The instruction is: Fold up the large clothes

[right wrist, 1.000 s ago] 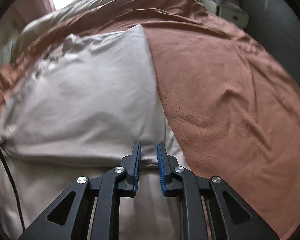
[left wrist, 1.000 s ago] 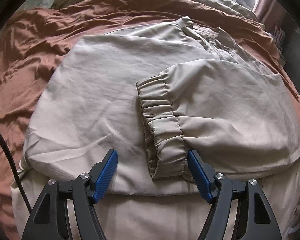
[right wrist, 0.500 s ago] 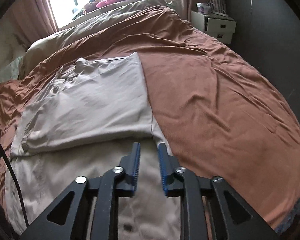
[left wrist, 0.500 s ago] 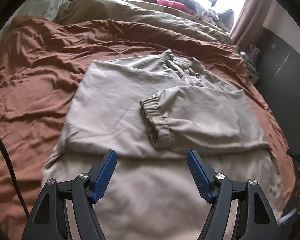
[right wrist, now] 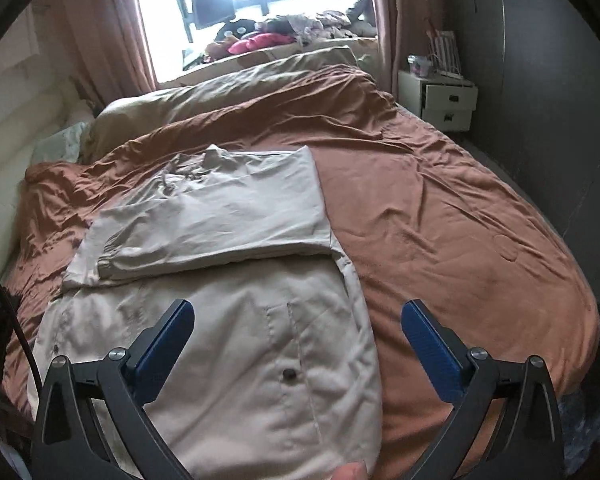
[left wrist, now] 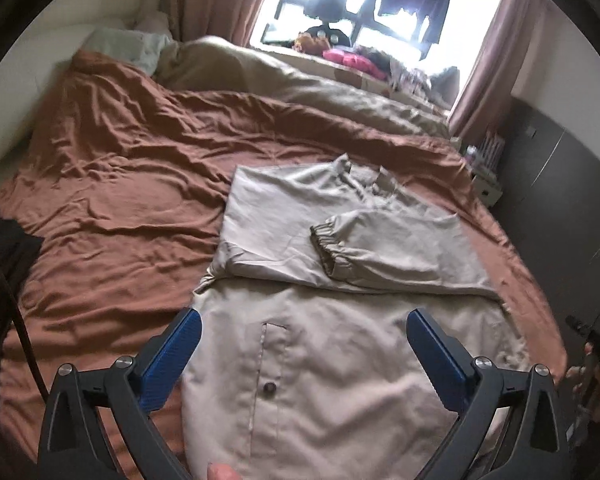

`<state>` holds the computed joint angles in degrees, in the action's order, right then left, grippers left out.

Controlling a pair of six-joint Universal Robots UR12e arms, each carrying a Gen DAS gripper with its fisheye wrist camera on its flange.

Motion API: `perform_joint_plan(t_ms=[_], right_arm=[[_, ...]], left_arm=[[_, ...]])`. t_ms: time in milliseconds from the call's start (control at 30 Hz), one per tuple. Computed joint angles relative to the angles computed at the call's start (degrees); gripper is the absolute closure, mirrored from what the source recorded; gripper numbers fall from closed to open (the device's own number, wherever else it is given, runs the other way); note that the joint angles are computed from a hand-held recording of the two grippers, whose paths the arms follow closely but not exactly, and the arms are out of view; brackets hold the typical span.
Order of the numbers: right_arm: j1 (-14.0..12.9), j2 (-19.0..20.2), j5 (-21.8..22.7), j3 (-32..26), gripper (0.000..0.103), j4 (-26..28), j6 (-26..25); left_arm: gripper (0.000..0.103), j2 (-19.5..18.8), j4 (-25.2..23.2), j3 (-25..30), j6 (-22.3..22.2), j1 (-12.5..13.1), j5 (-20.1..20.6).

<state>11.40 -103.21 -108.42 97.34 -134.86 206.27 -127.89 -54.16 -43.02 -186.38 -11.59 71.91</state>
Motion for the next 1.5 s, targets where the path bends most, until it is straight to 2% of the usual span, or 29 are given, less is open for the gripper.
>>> perform_joint_plan(t_ms=[100,233,333,400,633,800,933,1067,1233,1367,1500], right_arm=[[1.5,-1.7,-0.7,1.7,0.0,-0.7,0.3],[2.9,-4.2,-1.6,4.4,0.0,-3.4,0.5],[3.9,-6.2,-2.4,6.9,0.0,-5.9,0.1],[5.1,-7.2,-4.0,8.2,0.0,-6.1,0.0],[7.4,-10.1,-4.3,11.2,0.0,-4.7,2.4],[9.2,-11.5,-4.7,13.4,0.0,-7.5,3.6],[11.0,-12.6,-5.6,15.8,0.0,-9.5,4.1],[13.1,-13.4,-6.9,18.0,0.0,-11.2,5.5],[16.1,-14.3,-9.8,20.8,0.0,-13.2,9.8],[18.4,-14.4,-12.0,21.8,0.0,-12.3,11.6],[18.9,-14.5,-13.1,21.8,0.0,-9.5,12.7]], left_arm=[[0.0,3.5,4.5,-5.7,-1.3,0.8,-1.4],[0.0,7.9,10.0,-12.8,-1.4,1.2,0.0],[0.0,10.5,11.1,-17.0,-2.0,1.7,-0.2],[0.0,12.2,11.4,-19.7,-2.5,1.9,-0.3],[0.0,17.4,21.4,-29.8,-1.5,2.1,1.4],[0.0,19.8,22.3,-34.1,-2.1,2.8,-2.0],[0.0,21.7,25.3,-37.7,-2.4,3.0,-3.2],[0.0,23.3,28.5,-40.9,-3.3,3.5,-6.0],[0.0,25.3,29.7,-44.4,-3.0,3.4,-5.3],[0.0,26.5,30.3,-47.2,-4.1,4.1,-7.3],[0.0,27.5,32.2,-49.8,-5.0,4.1,-4.3]])
